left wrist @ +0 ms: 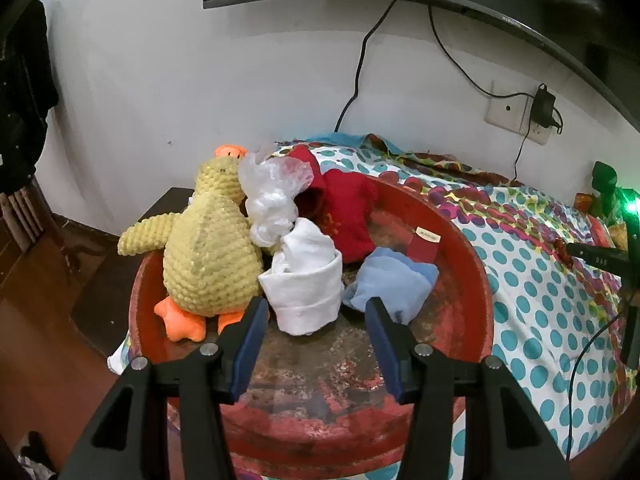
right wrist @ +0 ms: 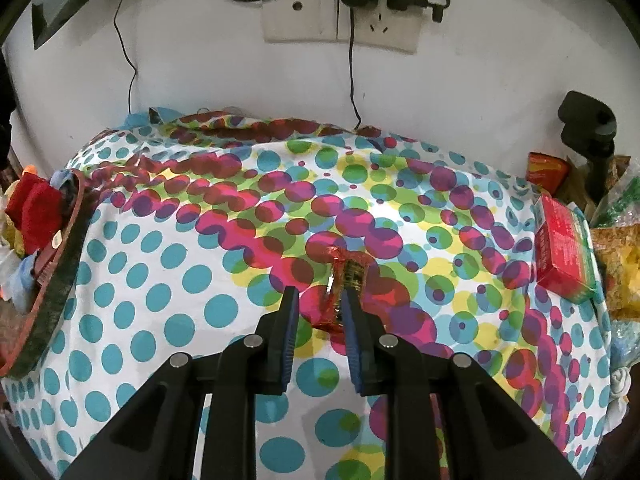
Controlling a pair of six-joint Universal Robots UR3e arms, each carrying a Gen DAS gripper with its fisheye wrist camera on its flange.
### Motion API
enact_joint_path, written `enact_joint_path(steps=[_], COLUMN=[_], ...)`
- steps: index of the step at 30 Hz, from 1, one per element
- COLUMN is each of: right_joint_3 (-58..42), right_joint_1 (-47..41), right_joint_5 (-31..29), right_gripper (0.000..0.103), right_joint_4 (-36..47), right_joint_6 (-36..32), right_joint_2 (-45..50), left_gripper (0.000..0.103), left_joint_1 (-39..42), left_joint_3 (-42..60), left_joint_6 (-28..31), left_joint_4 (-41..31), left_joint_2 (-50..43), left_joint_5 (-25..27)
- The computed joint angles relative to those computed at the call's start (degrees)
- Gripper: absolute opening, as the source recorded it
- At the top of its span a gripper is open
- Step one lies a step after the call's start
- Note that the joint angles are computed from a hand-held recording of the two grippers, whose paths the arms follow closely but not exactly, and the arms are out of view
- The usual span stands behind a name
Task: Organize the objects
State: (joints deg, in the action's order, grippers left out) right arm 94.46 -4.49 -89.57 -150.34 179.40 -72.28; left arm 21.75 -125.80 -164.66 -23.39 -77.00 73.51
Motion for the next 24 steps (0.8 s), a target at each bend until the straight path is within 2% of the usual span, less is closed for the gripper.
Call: enact_joint_path(steps=[5,8,14,24], right_joint_3=[2.4,4.5,0.3,-4.5], right_joint_1=[-1.8,-2.5,-1.7,-7.0], right_joint_5=[1.7,1.6,1.0,5.9], right_gripper=[0.020,0.023,0.027,0.031], right_joint_4=[0.1,-2.9,-3.1,-2.3], right_joint_6=[-0.8,-0.9,-1.6,-6.5], right_joint_2=[-0.9,-1.1,3.4,7.1], left_gripper=[0.052,0.052,0.052,0.052], left_joint_1=[-0.9,-1.6,-3.7,-6.8], left_joint_3=[-0.4,0.0,1.5,4.9], left_joint_6=[-0.1,-0.5,-2.0,-3.8], left_joint_4=[-0.2,-0.4,0.2,0.4], left_joint_2=[0.8,0.3,-2.2,-6.6], left_joint_5=[0.1,0.7,2.6,6.5])
